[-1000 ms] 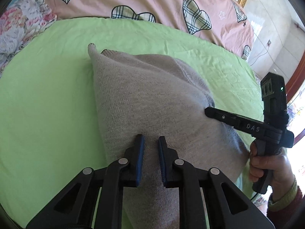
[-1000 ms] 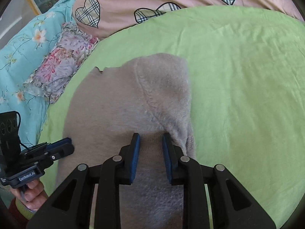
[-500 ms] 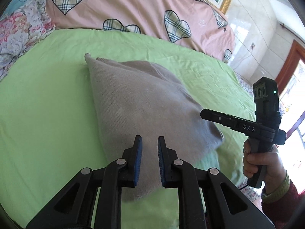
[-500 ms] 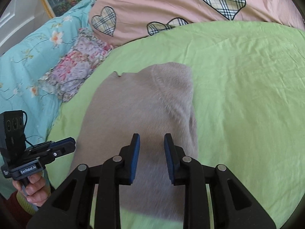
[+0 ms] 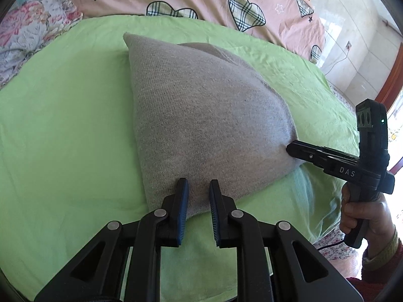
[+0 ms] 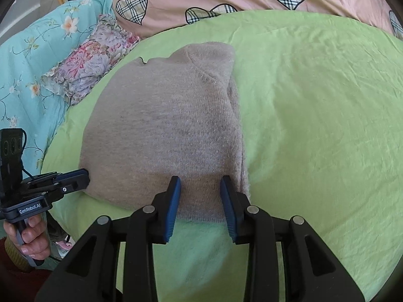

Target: Fold small clothes

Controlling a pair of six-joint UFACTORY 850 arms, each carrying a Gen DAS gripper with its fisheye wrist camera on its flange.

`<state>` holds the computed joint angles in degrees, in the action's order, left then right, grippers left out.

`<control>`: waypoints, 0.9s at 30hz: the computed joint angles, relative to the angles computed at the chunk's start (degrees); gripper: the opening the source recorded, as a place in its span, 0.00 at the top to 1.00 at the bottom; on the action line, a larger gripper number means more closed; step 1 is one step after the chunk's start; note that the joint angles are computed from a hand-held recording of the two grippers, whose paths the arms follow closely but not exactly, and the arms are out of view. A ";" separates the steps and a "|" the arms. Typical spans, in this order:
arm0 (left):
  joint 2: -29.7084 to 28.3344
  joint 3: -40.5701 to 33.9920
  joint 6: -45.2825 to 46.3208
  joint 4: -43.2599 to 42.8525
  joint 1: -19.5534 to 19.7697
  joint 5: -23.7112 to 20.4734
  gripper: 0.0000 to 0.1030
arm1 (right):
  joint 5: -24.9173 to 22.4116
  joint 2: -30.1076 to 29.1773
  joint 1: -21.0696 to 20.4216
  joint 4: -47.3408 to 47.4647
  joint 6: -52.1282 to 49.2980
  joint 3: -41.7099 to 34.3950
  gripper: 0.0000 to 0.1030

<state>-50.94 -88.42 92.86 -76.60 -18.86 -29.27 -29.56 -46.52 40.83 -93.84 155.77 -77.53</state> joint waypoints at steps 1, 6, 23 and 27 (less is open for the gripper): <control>0.49 0.94 1.84 -1.62 -0.15 0.75 0.84 | -0.31 0.09 0.15 -1.07 1.38 0.39 0.67; 0.87 1.57 3.75 -3.67 -0.32 2.05 0.83 | -1.86 -0.12 1.12 0.01 1.41 0.36 0.67; 10.54 14.40 17.96 -20.10 0.19 11.39 0.29 | -5.43 1.39 7.47 15.18 -3.80 -0.72 0.32; 11.91 15.89 23.60 -25.84 -0.15 13.51 0.22 | -7.28 0.99 9.18 17.74 -6.43 -2.10 0.25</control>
